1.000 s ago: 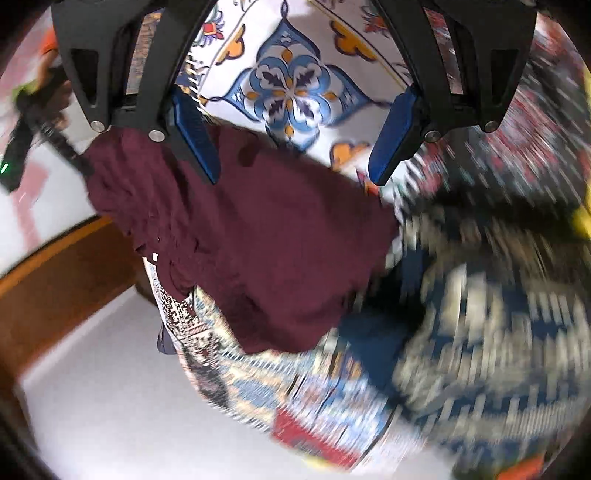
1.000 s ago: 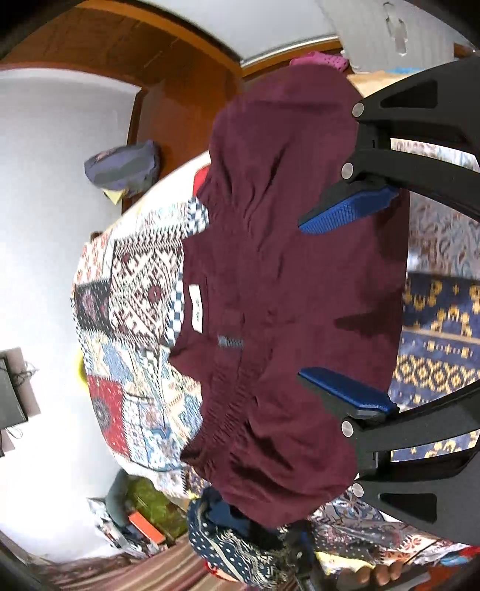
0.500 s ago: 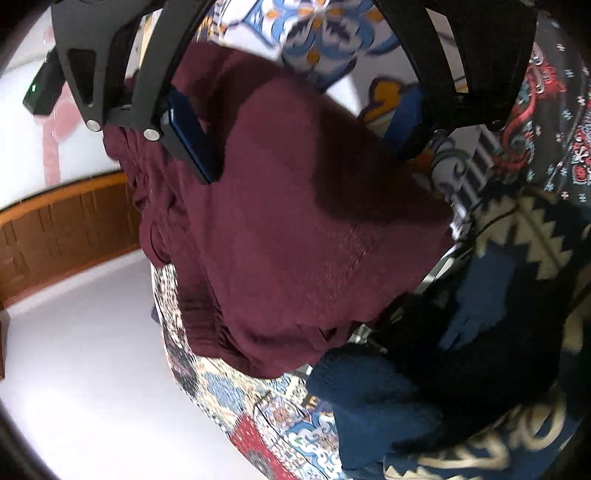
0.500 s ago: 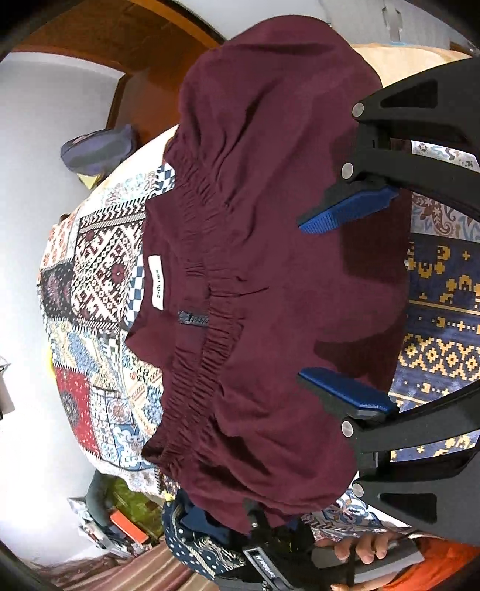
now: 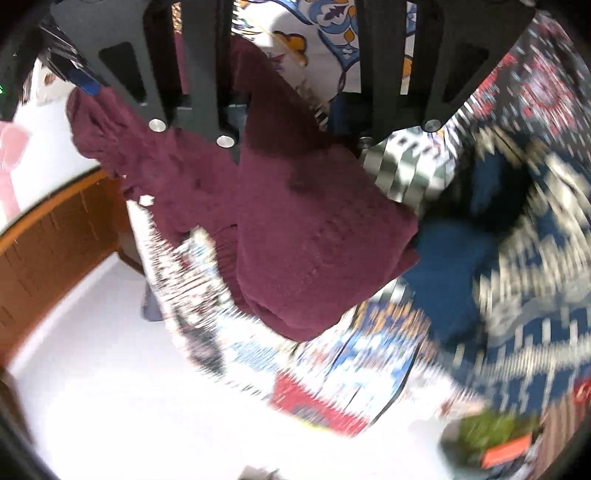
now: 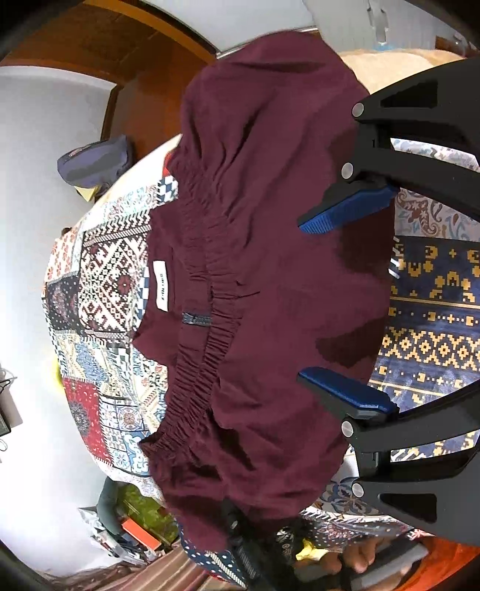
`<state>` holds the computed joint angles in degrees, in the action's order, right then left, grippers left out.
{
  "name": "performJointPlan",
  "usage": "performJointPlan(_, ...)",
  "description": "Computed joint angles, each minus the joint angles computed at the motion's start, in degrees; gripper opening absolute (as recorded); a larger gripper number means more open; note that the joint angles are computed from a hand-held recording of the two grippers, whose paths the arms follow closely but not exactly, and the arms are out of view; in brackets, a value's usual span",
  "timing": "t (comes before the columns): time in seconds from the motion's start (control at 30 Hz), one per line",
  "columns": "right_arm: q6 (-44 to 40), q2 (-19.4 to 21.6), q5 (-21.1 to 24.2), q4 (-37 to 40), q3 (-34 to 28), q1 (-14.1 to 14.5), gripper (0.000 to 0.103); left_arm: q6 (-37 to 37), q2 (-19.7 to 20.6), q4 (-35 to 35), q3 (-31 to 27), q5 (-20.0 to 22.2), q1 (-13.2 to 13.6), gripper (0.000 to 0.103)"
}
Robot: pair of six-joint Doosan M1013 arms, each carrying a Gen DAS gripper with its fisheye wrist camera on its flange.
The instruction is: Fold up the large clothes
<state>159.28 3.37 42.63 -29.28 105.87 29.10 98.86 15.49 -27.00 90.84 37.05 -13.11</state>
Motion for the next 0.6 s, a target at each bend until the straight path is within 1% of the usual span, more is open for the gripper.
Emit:
performJointPlan(0.07,0.87,-0.15,0.03,-0.83,-0.50,0.27,0.072,3.38,-1.14,-2.28,-0.51,-1.16,0.30,0.025)
performJointPlan(0.1,1.14,-0.10,-0.26,-1.10,-0.90,0.40,0.072,5.15,-2.05,-2.85,-0.67,-2.41,0.36,0.024)
performJointPlan(0.17,0.95,0.41,-0.81,-1.22,-2.14,0.66,0.072,7.56,-4.05,-2.49,-0.13,-5.13,0.40,0.022)
performJointPlan(0.2,0.82,0.79,-1.58,-1.33,-2.78,0.86,0.072,8.60,-5.31,-1.21,0.33,-7.74,0.15,0.021)
performJointPlan(0.23,0.30,1.28,-2.53,-1.06,-3.50,1.01,0.072,8.87,-6.03,0.16,0.66,-9.35,-0.02,0.021)
performJointPlan(0.3,-1.99,2.47,-4.76,0.84,-4.94,1.15,0.072,7.70,-8.18,5.77,1.90,-13.83,-0.36,0.020)
performJointPlan(0.33,-3.58,3.22,-5.81,2.35,-5.75,1.20,0.072,6.54,-8.69,7.93,2.25,-14.91,-0.45,0.020)
performJointPlan(0.4,-10.66,5.55,-9.31,9.17,-7.76,1.33,0.072,-0.48,-9.59,17.30,2.94,-17.09,-0.57,0.020)
performJointPlan(0.47,-18.68,7.73,-10.36,16.71,-9.60,1.31,0.072,-6.04,-9.78,23.74,3.32,-17.64,-0.29,0.019)
performJointPlan(0.5,-21.93,9.33,-10.36,19.84,-10.78,1.61,0.072,-6.47,-9.45,24.10,3.09,-17.06,-0.08,0.019)
performJointPlan(0.53,-22.81,10.90,-9.85,20.59,-11.88,2.09,0.072,-5.01,-9.02,22.29,2.72,-15.80,0.62,0.019)
performJointPlan(0.57,-22.90,12.04,-9.17,20.50,-12.63,2.47,0.074,-4.96,-8.58,22.05,2.48,-14.39,1.02,0.019)
performJointPlan(0.6,-23.69,13.11,-8.53,21.26,-13.27,2.71,0.076,-6.36,-7.98,23.64,2.30,-13.18,1.04,0.019)
